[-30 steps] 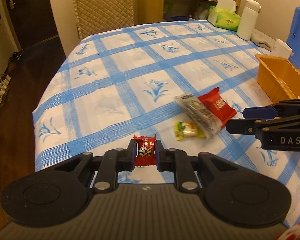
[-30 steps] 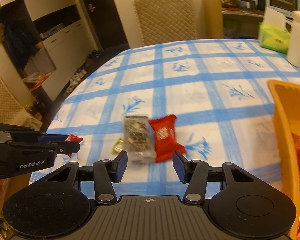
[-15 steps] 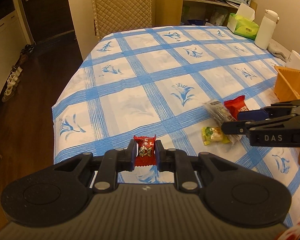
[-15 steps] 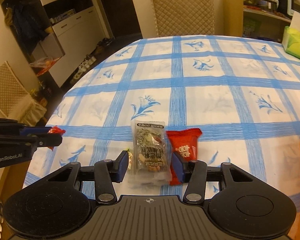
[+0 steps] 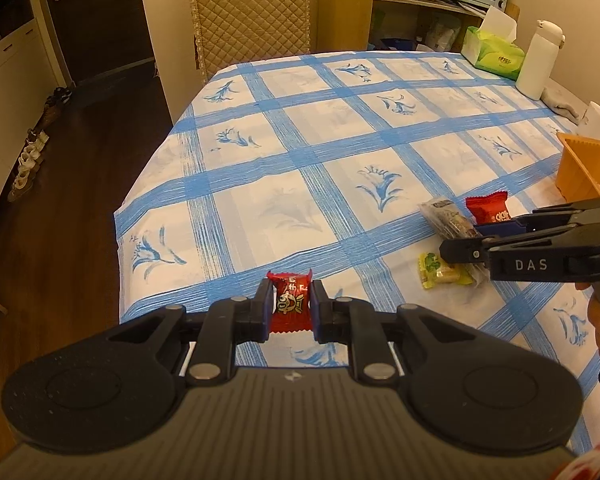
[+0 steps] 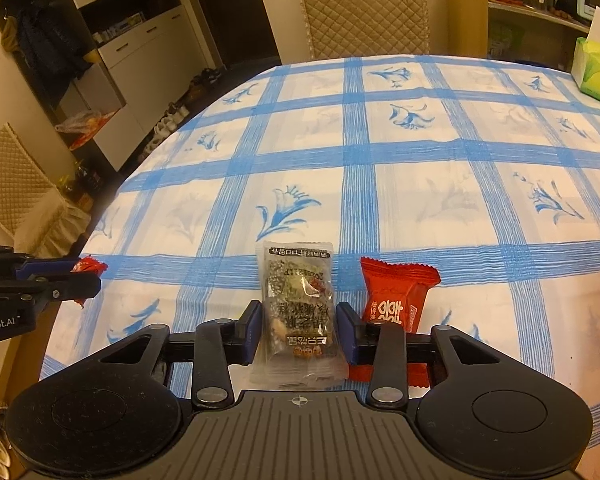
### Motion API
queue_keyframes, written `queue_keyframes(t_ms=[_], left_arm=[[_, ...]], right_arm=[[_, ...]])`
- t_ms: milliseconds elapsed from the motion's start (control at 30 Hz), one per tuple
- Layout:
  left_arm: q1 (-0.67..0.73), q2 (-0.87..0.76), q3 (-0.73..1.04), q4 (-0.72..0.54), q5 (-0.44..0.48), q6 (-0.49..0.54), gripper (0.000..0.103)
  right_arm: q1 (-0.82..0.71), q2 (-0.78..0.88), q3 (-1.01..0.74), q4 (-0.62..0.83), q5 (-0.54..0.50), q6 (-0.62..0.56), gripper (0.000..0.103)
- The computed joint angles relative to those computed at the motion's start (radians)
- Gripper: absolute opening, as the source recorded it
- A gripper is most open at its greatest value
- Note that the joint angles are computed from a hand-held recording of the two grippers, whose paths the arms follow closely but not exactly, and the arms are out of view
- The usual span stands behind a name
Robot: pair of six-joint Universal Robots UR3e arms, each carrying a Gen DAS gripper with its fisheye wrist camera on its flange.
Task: Organize snacks
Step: 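Carry the red candy and seaweed snack over the orange tray with both tools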
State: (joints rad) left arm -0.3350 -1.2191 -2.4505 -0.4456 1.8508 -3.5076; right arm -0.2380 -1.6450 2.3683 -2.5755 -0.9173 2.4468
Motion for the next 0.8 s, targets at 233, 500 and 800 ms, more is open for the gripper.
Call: queue_keyframes(t_ms=[233, 500, 800], left_arm=[[-0.025, -0.01, 0.02, -0.008, 0.012, -0.009, 0.017], [-0.115, -0.042, 0.083, -0.039, 0.051, -0.063, 0.017], [-0.272, -0.1, 0.192, -0.086, 0.097, -0.161, 0.017]], right_arm=[[-0.021, -0.085, 0.022, 0.065, 0.026, -0.02, 0.037], [-0.17, -0.348, 0.033, 0.425, 0.119, -0.146, 0.037], [-0.545, -0.718, -0.084, 1.289, 0.137, -0.612, 0.037]])
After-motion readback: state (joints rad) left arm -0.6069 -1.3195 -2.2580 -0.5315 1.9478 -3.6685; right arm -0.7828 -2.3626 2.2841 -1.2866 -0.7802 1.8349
